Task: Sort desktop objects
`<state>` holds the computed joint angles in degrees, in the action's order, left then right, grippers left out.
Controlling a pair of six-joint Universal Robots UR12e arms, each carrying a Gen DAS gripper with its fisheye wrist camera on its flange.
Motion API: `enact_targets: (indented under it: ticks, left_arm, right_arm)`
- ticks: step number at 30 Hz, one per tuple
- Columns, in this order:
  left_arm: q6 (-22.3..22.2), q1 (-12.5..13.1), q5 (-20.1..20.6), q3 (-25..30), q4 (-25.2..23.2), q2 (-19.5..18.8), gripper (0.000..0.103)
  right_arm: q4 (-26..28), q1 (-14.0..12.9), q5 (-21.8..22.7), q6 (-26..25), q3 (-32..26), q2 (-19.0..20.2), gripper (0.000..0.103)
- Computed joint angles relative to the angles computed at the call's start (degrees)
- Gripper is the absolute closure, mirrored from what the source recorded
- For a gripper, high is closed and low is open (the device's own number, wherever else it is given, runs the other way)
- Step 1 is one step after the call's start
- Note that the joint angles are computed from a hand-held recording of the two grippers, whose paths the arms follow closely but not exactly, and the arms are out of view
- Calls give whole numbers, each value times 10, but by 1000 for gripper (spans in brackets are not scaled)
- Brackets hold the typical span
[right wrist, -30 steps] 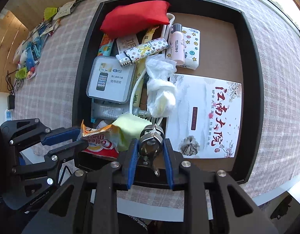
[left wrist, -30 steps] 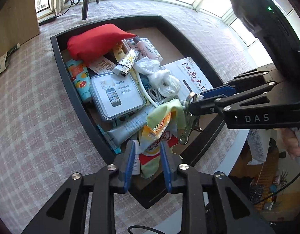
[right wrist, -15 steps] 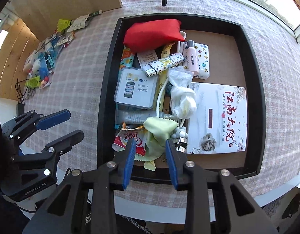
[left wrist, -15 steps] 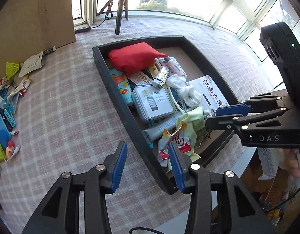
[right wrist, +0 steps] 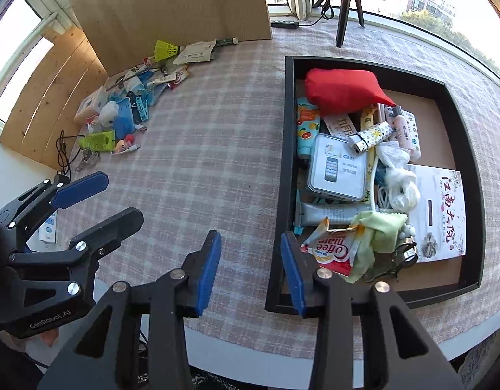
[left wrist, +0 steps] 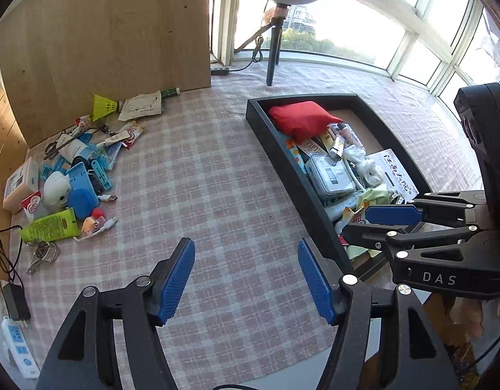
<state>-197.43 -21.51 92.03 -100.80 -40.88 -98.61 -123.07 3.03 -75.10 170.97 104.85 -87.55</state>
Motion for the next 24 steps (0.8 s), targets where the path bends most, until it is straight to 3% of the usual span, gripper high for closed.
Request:
enact_targets:
  ticks: [5,7,11,16,24]
  left_arm:
    - [-16,15,44,-34,0,24,28]
    - [-31,23,63,-47,-8,34,27]
    - [-65,41,100,-69,-28,49,27]
    - [-92,70,103,-94,-44,71,27]
    - [-67,100,88,-116,-26,86,26]
  right_arm:
    - [-62,30,-4,42,14,2,59]
    - [-85,45,-20,44,19,4,54]
    - [-108,69,-34,56,21,14,54]
    - [-129,95,-40,76,18,28,52]
    - [-142,121,-44,99,6,51,49]
